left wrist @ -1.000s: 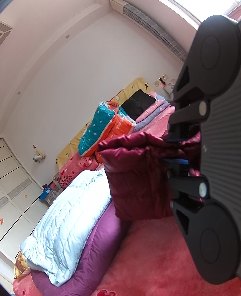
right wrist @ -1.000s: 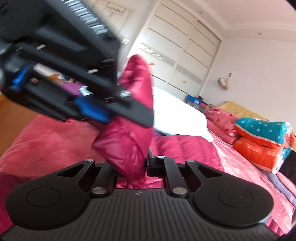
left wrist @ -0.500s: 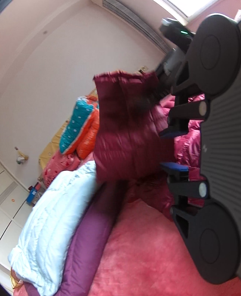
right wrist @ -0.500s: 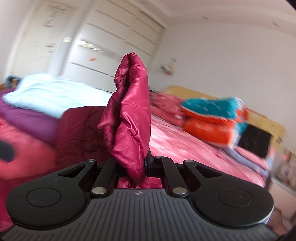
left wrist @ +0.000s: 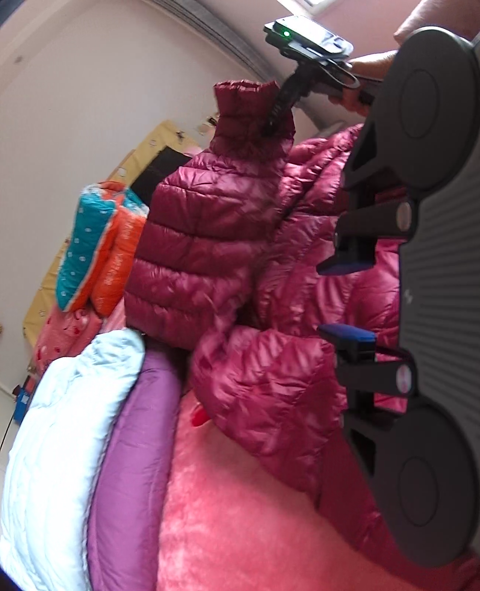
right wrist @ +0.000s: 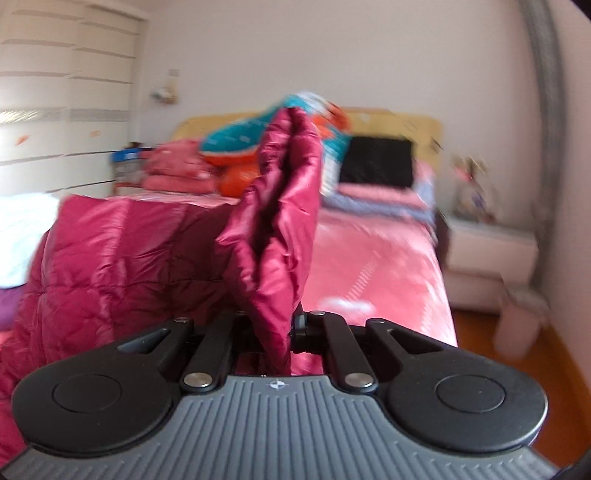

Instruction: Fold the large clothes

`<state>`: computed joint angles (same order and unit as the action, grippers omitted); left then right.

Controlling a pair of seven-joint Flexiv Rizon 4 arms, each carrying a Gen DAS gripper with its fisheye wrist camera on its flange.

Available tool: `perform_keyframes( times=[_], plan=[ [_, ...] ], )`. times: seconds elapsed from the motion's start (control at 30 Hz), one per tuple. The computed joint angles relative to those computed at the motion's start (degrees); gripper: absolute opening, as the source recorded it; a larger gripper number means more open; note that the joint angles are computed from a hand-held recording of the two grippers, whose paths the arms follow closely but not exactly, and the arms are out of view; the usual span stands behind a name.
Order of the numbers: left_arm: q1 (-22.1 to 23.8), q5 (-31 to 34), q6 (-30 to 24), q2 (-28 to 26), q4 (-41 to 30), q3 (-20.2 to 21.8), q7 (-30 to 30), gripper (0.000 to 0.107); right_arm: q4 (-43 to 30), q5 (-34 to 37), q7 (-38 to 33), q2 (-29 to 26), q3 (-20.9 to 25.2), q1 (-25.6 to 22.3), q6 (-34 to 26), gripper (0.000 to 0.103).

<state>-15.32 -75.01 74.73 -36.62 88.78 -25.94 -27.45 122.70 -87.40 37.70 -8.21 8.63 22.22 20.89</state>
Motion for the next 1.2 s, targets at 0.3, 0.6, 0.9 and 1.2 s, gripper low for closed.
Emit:
perform_keyframes(
  times=[0.3, 0.6, 0.9, 1.2],
  plan=[
    [-1.13, 13.87, -0.23, -2.66, -1.54, 1.88, -9.73, 0.027, 0.34, 6.46, 8.34, -1.63, 0.19, 0.37, 0.51, 0.008],
    [0.44, 23.92, 1.91, -4.45, -2.17, -0.40, -16.00, 0.029, 3.36, 5.16, 12.15, 0.34, -1.58, -4.12, 12.34, 0.009],
    [-1.23, 31.93, 6.45, -8.16, -7.20, 1.44, -26.18, 0.031, 2.41, 1.03, 15.76, -0.48, -2.41, -6.45, 21.54, 0.013],
    [-2.99, 37.71, 11.46, -10.10, -9.12, 6.16, -38.39, 0.025, 0.47, 0.76, 12.38, -2.36, -3.06, -6.81, 24.57, 0.021]
  ],
)
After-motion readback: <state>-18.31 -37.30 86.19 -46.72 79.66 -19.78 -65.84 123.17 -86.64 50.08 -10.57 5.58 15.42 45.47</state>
